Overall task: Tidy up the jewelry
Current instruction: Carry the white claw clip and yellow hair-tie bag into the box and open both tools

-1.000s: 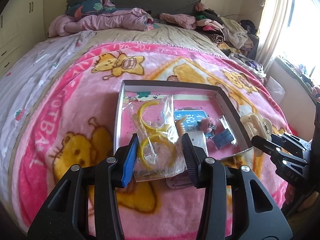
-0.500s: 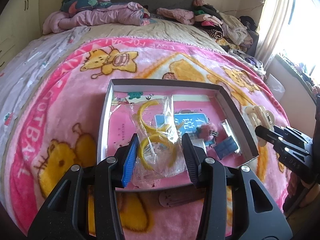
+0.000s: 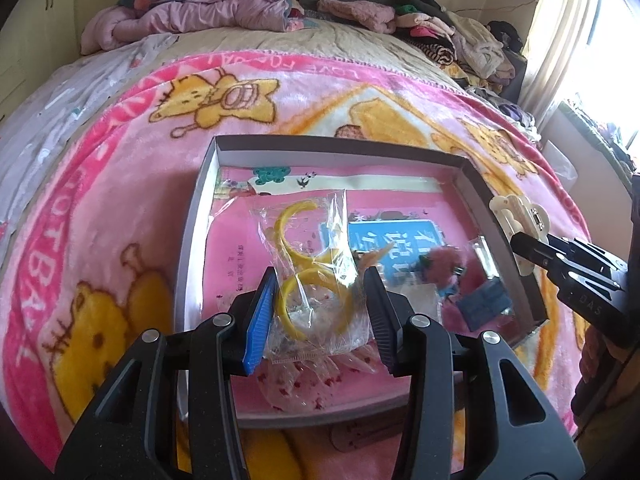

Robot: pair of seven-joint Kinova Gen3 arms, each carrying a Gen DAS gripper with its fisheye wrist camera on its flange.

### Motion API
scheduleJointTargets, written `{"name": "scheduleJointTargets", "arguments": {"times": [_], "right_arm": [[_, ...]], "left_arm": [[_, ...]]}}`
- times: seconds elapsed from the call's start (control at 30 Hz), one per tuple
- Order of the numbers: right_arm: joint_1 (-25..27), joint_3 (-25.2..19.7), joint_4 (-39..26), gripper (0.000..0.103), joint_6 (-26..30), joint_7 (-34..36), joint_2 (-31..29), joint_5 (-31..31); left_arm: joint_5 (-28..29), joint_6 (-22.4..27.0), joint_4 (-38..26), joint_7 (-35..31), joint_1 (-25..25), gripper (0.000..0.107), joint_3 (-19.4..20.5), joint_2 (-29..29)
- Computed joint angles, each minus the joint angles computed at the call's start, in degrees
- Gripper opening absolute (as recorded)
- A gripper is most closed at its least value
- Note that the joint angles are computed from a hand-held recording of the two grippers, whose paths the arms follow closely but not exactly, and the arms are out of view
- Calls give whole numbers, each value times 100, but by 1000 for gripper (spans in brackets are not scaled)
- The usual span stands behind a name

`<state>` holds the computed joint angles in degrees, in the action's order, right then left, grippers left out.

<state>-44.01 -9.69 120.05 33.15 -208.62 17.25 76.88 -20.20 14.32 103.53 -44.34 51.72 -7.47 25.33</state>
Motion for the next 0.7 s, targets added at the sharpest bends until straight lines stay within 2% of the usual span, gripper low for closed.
{"name": "scheduleJointTargets", "arguments": {"times": [0.3, 0.53, 0.7], "right_arm": [[196, 248, -350, 27, -362, 594, 410, -325], [101, 534, -543, 27, -514, 1011, 599, -718], [-95, 760, -471, 28, -646, 821, 563, -676]], "left_arm": [[119, 59, -147, -139, -213, 36, 111, 220], [240, 71, -206, -278, -315, 38, 162, 312], [269, 66, -210, -310, -282, 45, 115, 315]]}}
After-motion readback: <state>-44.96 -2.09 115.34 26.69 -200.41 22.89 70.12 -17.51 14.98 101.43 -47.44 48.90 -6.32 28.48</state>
